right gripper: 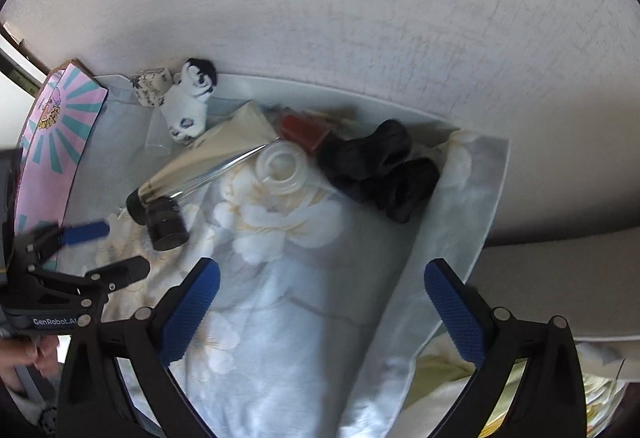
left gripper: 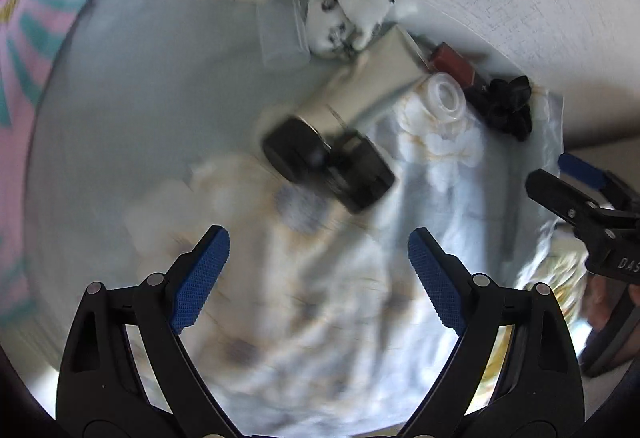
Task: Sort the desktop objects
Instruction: 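Move both tools back toward the black jar and black glove on the cloth, then grasp the black jar with the left tool while the right tool grasps the black glove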
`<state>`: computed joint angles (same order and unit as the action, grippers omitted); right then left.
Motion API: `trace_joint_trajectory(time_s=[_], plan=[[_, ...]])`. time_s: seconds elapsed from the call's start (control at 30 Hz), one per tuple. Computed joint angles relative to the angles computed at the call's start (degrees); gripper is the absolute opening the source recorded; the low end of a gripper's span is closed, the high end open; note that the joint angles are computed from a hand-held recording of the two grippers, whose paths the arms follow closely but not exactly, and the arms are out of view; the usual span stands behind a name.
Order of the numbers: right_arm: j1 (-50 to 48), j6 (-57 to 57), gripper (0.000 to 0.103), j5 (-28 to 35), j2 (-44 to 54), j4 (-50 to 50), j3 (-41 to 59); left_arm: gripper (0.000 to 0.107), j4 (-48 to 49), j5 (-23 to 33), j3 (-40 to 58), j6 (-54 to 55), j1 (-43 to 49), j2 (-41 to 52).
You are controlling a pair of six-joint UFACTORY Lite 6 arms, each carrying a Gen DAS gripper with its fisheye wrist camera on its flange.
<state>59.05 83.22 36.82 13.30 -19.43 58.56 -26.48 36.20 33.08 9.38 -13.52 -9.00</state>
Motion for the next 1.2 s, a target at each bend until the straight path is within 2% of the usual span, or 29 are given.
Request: trace_joint_trajectory(time_s=[0.13,0.37,0.5,0.63,0.8,0.87,0.93,1.0,1.07,1.1,1.2], plan=[[-2.03,-3.8,0.102,-0.49,-1.62,0.49,-1.43,0.091,0.14,-2.7,0.51,-9.25,-5.36,0.7],[-6.55,-14.35,0.094,-0.32,0.89,0.7,0.65,0.091,12.32,-5.64,7.29,-31.07,-12.98,11.06],[-8.35,-19.12,0.075,-0.15,5.4,1.67,3.11,0.091,15.41,-6.83,8.78,-37.82,-14.84,13.66],[-9.55,-20.27,0.067,-1.2,8.09,1.95,4.04,0.089,16.05,-8.02,9.36,-40.36,-14.47,13.67],[-10.26,-20.23,0.051,-0.65,11.19,1.06,6.12,0.082,16.47,-8.69,10.12,-41.85,-13.17,14.32],[-10.3,-20.14,0.045,0.18,12.56,0.53,7.34,0.071,16.96,-9.19,9.16,-42.17,-12.84,13.15],[-10.21,-19.63,0.035,1.23,13.68,-0.22,8.57,0.062,15.71,-10.05,7.01,-39.93,-11.76,10.82],[-10.1,-19.3,0.032,1.9,14.09,-0.92,9.32,0.056,11.84,-10.6,5.04,-34.04,-10.12,8.86],[-9.88,-19.49,0.029,2.55,14.48,-1.12,10.13,0.042,7.41,-10.07,3.58,-27.09,-8.04,7.34],[-9.59,-19.52,0.029,3.24,14.85,-1.36,10.78,0.039,4.6,-9.59,2.79,-23.16,-6.58,6.6],[-8.44,-19.12,0.028,5.6,16.02,-2.34,12.79,0.036,-1.02,-8.17,1.47,-14.28,-3.42,5.51]])
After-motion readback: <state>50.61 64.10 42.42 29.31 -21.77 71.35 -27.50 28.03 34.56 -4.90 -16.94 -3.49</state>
